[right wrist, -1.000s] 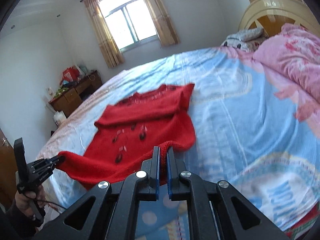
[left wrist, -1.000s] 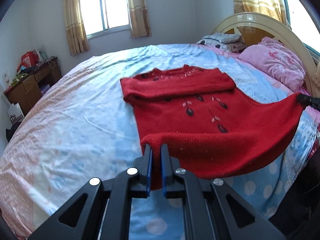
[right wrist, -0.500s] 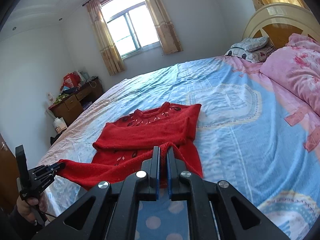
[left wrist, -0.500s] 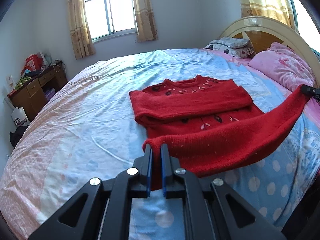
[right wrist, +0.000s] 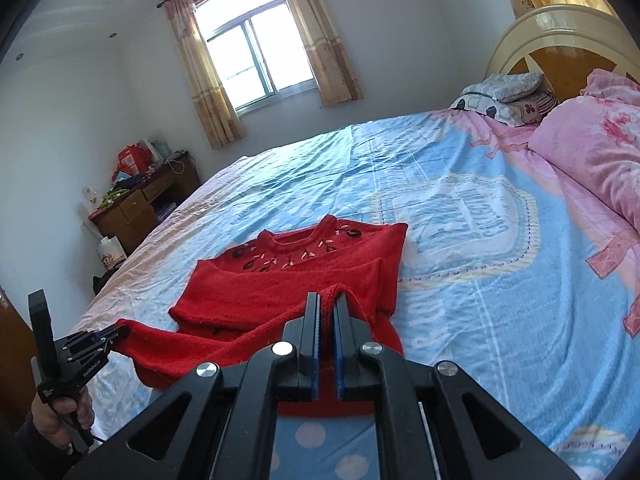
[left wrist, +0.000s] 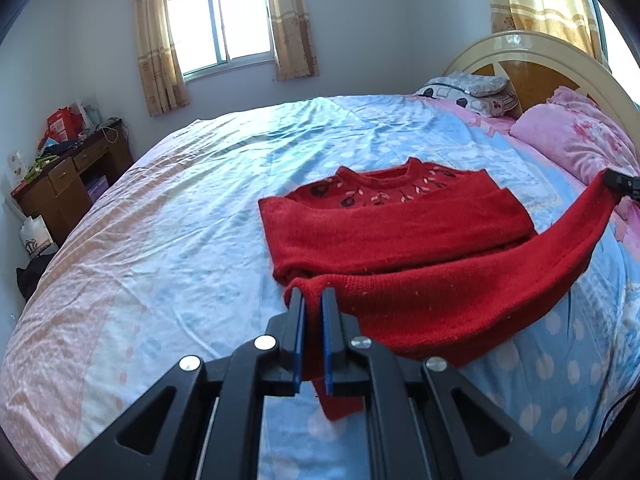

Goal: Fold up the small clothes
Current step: 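Lift the hem with both tools and fold it over toward the collar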

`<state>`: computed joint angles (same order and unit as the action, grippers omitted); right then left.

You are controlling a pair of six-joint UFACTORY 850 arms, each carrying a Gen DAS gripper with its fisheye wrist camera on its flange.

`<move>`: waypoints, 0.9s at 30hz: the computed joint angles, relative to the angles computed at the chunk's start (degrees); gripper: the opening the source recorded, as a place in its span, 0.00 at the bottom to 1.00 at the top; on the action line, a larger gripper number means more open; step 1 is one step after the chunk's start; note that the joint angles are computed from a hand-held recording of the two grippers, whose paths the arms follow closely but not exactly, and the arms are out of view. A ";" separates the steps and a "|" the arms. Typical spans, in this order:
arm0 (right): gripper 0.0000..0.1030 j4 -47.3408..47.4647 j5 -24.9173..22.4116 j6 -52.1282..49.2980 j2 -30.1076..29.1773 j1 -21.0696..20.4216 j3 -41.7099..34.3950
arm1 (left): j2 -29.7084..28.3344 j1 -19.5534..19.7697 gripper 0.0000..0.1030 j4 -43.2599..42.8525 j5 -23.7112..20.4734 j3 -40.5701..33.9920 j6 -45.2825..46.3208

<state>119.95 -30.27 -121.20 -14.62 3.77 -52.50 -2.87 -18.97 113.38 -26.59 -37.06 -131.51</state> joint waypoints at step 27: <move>0.04 -15.69 13.15 19.23 -20.86 5.31 -30.69 | -15.97 10.54 0.08 -2.19 8.72 -20.52 6.00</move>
